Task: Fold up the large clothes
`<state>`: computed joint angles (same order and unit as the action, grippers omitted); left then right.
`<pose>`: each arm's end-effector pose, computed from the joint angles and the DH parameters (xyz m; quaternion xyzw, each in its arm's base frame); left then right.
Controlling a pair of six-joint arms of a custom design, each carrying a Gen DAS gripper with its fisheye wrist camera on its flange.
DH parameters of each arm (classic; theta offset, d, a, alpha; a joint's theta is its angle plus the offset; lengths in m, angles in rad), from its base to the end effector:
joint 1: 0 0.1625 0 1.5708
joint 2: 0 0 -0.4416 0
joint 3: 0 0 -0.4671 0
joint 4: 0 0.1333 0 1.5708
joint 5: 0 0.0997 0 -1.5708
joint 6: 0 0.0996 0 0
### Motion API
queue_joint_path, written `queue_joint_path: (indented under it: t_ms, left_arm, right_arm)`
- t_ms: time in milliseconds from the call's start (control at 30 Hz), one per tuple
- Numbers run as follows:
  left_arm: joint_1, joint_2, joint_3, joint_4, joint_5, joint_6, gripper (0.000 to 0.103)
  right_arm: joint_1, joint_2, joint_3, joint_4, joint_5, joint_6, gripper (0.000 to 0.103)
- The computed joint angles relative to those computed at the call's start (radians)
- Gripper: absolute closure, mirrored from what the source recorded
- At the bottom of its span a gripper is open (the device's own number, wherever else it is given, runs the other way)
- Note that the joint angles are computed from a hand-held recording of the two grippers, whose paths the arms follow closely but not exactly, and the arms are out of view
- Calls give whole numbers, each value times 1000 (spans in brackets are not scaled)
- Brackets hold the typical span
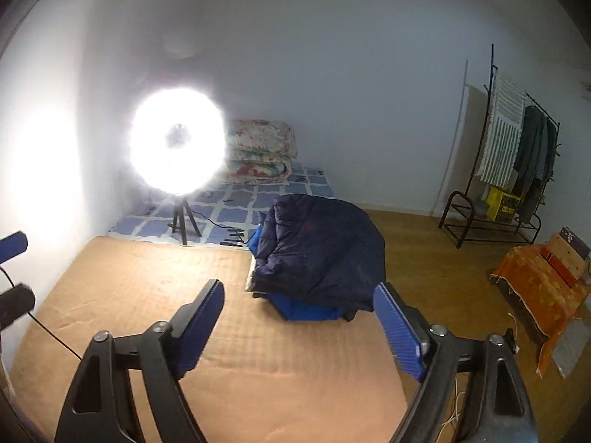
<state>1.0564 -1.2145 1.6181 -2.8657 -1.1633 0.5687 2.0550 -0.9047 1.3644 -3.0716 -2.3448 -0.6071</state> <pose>-0.2025 -0.7096 0.4130 0.3808 0.8022 -0.4170 0.1940 0.4303 -0.6813 0.3525 0.2565 -0.7841 0.4396 0.3551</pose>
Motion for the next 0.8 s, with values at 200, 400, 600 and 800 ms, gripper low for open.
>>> queue_joint_path:
  t_ms: [200, 400, 600, 800]
  left_arm:
    - [-3, -100, 125, 16, 23, -45, 10]
    - [1, -145, 204, 4, 31, -71, 10]
    - [19, -142, 238, -45, 43, -53, 6]
    - [24, -128, 254, -74, 87, -28, 0]
  right_arm:
    - [30, -48, 140, -108, -7, 16, 6]
    - [28, -48, 221, -232, -17, 9, 3]
    - [0, -46, 269, -295, -3, 52, 3]
    - [-12, -32, 285, -313, -15, 35, 3]
